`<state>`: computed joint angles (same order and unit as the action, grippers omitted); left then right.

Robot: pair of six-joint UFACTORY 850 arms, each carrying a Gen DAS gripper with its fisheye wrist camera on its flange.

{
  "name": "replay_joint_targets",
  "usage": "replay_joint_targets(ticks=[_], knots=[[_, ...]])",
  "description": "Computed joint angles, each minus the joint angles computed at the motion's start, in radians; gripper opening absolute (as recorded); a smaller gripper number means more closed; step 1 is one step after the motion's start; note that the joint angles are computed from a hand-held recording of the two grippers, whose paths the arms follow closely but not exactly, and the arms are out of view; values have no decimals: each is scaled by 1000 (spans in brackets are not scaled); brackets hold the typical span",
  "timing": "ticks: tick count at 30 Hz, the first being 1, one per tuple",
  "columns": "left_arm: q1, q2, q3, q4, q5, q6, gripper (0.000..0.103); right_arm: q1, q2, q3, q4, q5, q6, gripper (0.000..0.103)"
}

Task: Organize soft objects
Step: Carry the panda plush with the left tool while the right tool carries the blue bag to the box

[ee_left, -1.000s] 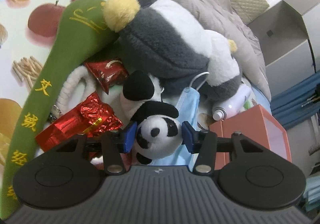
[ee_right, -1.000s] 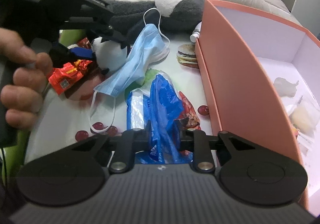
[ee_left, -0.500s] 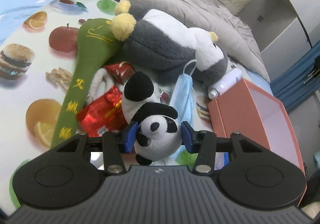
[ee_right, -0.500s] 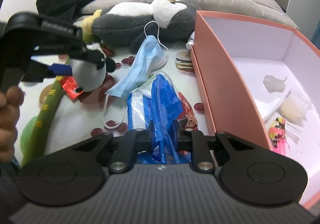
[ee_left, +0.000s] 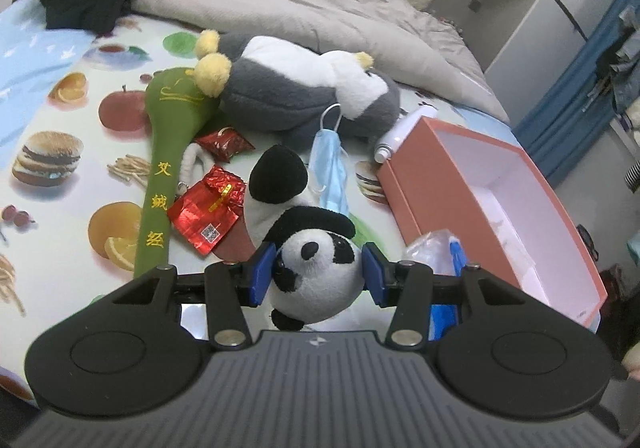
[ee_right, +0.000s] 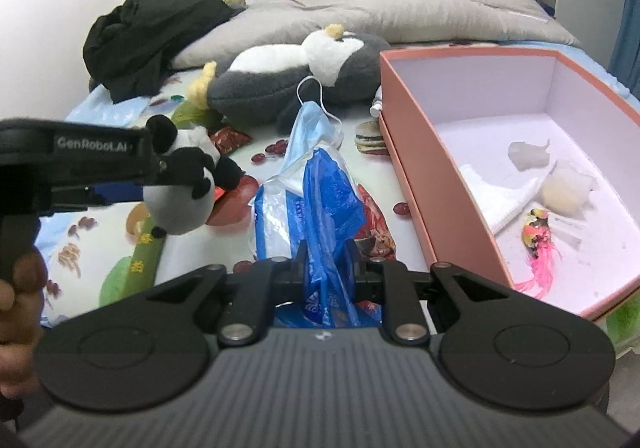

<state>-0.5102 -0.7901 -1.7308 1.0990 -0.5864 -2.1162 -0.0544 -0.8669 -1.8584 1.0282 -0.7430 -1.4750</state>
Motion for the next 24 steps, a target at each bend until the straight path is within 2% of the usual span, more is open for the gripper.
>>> replay_joint_targets(ticks=[12,19,24], knots=[[-55,38,-10,-8,-45,89,53,-41,71,57,106,-23,-71,20],[-89,17,-79,-1,-90,133,53,-81,103,76,144,-48,-104,20],[-106,-22,-159,-24,-87,191,53,-111,111,69,150,-46,-108,20]])
